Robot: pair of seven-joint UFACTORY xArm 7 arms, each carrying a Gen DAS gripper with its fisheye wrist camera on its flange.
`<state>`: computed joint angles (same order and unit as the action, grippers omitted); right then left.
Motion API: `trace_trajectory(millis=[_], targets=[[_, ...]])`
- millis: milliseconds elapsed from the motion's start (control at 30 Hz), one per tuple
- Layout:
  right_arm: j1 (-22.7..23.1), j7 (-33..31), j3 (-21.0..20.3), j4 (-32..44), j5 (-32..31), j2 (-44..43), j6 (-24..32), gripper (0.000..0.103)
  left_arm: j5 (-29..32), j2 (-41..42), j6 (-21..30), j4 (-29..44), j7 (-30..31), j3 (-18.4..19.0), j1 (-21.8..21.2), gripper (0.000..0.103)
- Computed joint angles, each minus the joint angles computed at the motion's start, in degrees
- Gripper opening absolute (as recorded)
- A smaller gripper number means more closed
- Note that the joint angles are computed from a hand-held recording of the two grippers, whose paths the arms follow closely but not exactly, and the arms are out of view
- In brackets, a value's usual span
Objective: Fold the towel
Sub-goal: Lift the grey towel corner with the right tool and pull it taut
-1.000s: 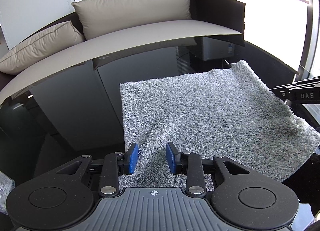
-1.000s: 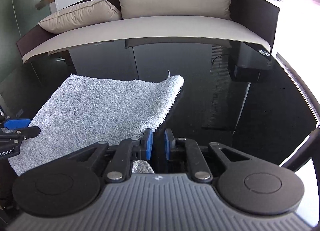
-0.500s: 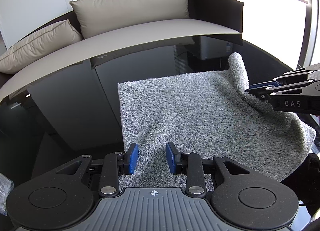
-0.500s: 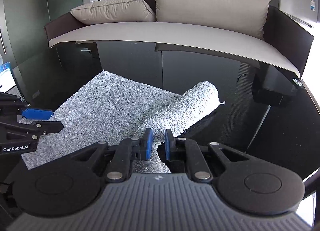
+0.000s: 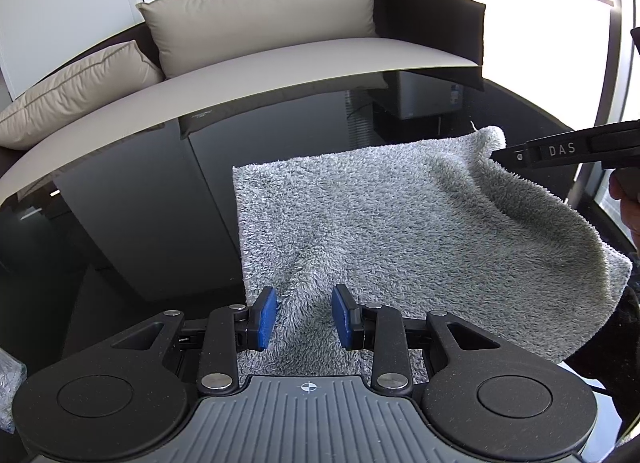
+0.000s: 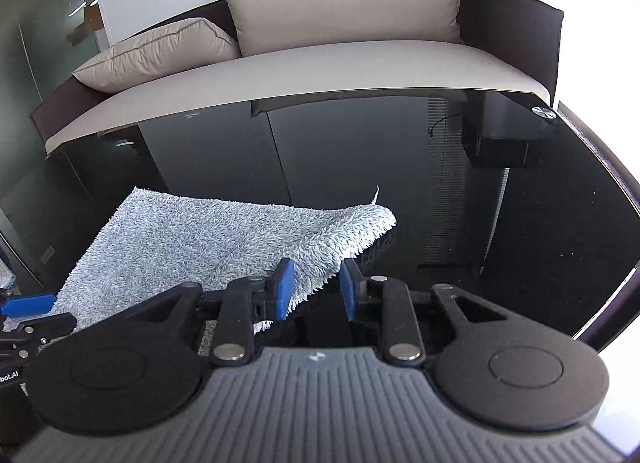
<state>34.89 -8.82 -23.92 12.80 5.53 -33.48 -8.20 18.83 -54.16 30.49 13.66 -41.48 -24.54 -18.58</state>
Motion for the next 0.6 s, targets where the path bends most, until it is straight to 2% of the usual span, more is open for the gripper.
trace_trajectory(millis=[67, 167, 267, 300, 367, 433, 600], targets=[[1.1, 0.3, -1.0, 0.5, 0.2, 1.0, -0.6, 0.027, 0.1, 0.0, 0.0, 0.0, 0.0, -0.1, 0.0, 0.029], [5.8, 0.0, -5.6, 1.0, -0.6, 1.8, -2.2, 0.027, 0.1, 0.1, 0.0, 0.1, -0.1, -0.1, 0.0, 0.029], [6.4, 0.7, -6.1, 1.3, -1.3, 2.7, -3.0, 0.026, 0.1, 0.0, -0.1, 0.0, 0.1, 0.2, -0.1, 0.029], [6.3, 1.2, -6.0, 1.4, -1.6, 2.9, -3.2, 0.023, 0.1, 0.0, -0.1, -0.1, 0.1, 0.2, -0.1, 0.029], [6.4, 1.9, -6.0, 1.2, -2.3, 2.8, -4.1, 0.01, 0.1, 0.1, -0.1, 0.0, 0.1, 0.2, 0.0, 0.029], [5.5, 2.4, -5.2, 1.0, -3.5, 2.6, -5.0, 0.006, 0.1, 0.1, -0.1, 0.0, 0.1, 0.1, 0.0, 0.029], [-1.8, 3.6, 2.5, -0.4, -6.5, 3.4, -10.7, 0.003, 0.0, -0.1, 0.0, -0.1, 0.2, 0.3, -0.1, 0.029]])
